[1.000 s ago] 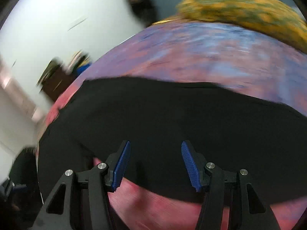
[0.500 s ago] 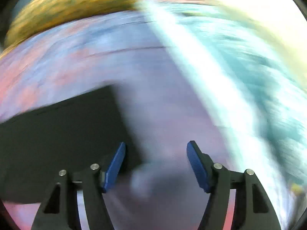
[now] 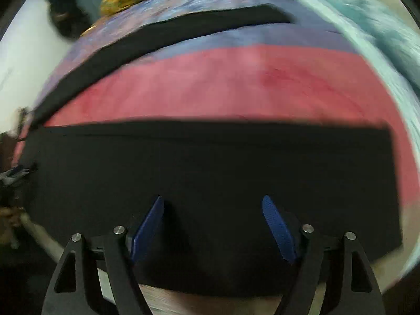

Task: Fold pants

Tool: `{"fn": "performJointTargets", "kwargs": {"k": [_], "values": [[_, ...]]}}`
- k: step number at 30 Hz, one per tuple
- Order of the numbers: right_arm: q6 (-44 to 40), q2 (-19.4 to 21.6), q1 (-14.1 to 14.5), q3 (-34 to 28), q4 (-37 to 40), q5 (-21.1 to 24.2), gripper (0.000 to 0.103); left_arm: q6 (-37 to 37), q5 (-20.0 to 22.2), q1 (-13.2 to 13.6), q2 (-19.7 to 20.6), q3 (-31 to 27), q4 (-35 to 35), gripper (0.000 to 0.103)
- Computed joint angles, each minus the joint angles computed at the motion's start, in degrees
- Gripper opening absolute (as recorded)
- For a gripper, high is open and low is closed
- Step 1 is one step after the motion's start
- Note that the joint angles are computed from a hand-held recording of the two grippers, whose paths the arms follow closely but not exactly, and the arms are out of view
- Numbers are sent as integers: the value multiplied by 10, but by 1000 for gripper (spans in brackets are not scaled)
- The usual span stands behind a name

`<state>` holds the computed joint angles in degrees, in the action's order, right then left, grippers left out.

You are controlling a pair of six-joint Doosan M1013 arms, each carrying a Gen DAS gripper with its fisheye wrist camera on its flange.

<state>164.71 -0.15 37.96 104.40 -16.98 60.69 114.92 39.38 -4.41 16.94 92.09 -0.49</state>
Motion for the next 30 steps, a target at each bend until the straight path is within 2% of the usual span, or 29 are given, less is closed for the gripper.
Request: {"fn": "performJointTargets", "kwargs": {"k": [1,3,4,6,8,10,16,19,23,25,26,29,30], "values": [[60,-7,11,-2,-28,52,72,-10,9,3,1,-4,5,103],[182,-4,31,-16,-80,182,76,-31,23,9,3,-13,18,103],[229,-3,39,-20,-97,208,76,-37,29,11,4,-17,22,103],[277,-8,51,-22,-124,204,76,-57,31,13,4,-23,43,103],[285,8,65,-40,-152,205,76,-59,26,15,4,-29,49,103],[264,44,71,-74,-180,183,78,-48,27,18,12,-45,34,103],[92,132,48,-173,-173,25,80,-80,14,10,59,-130,25,103],[-7,179,28,-230,-171,-49,80,-136,-2,3,94,-178,61,103],[-163,261,-5,-339,-92,-101,80,-223,18,5,154,-243,115,103],[-249,301,-23,-390,-30,-116,80,-261,40,8,180,-261,152,103],[-295,321,-30,-415,5,-112,80,-259,48,13,191,-265,148,103],[-402,359,-48,-453,54,-77,80,-206,12,39,184,-242,32,103],[-418,361,-53,-450,51,-67,80,-202,10,40,184,-241,28,103]]}}
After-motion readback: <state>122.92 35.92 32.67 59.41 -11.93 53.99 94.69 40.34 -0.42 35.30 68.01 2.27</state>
